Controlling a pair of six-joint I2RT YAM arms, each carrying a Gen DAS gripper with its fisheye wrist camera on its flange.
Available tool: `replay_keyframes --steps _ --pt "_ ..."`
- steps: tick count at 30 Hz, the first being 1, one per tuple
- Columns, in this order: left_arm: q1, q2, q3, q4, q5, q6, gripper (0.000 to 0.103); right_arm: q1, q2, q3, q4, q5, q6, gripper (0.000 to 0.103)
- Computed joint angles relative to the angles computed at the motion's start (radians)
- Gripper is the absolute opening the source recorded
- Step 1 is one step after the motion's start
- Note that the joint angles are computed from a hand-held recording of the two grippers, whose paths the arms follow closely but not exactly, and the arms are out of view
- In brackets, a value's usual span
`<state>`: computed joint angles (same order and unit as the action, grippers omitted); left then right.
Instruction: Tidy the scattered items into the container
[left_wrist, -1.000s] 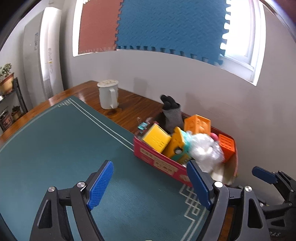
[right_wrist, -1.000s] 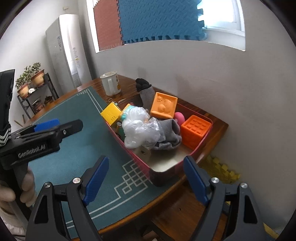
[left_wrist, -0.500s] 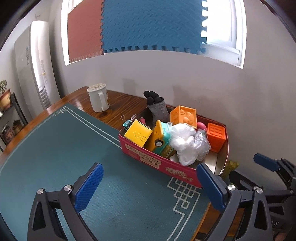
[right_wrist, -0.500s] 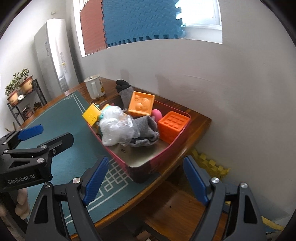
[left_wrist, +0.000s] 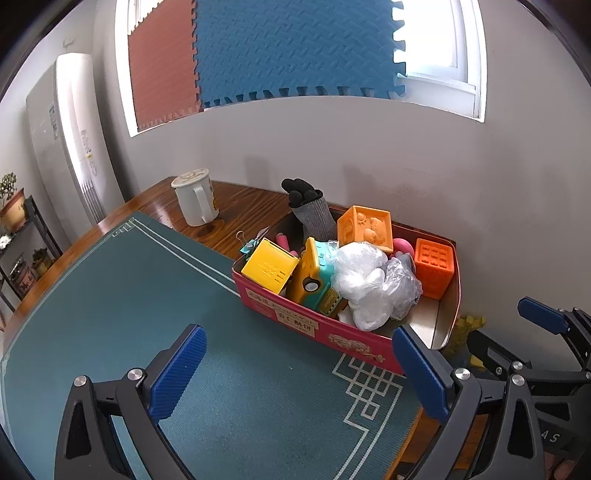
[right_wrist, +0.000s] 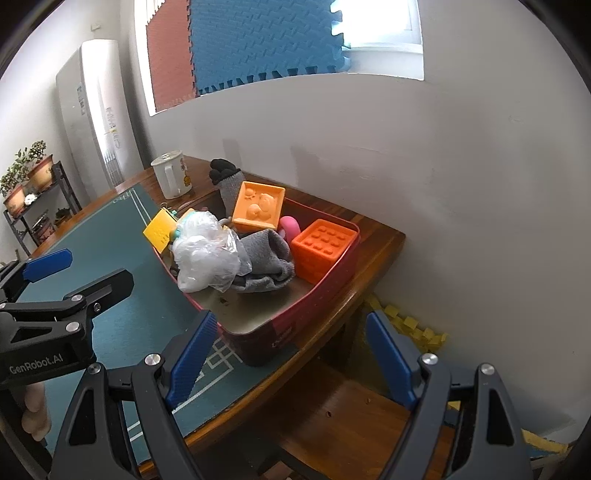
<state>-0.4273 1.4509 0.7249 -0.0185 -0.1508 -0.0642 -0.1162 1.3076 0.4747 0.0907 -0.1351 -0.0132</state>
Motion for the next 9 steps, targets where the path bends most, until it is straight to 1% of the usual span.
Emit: replay_keyframes --steps 9 --pt "-0.012 -0.008 -0.029 0.051 -0.046 0.017 0.102 0.003 0.016 0.001 0.007 0.002 0.007 0.085"
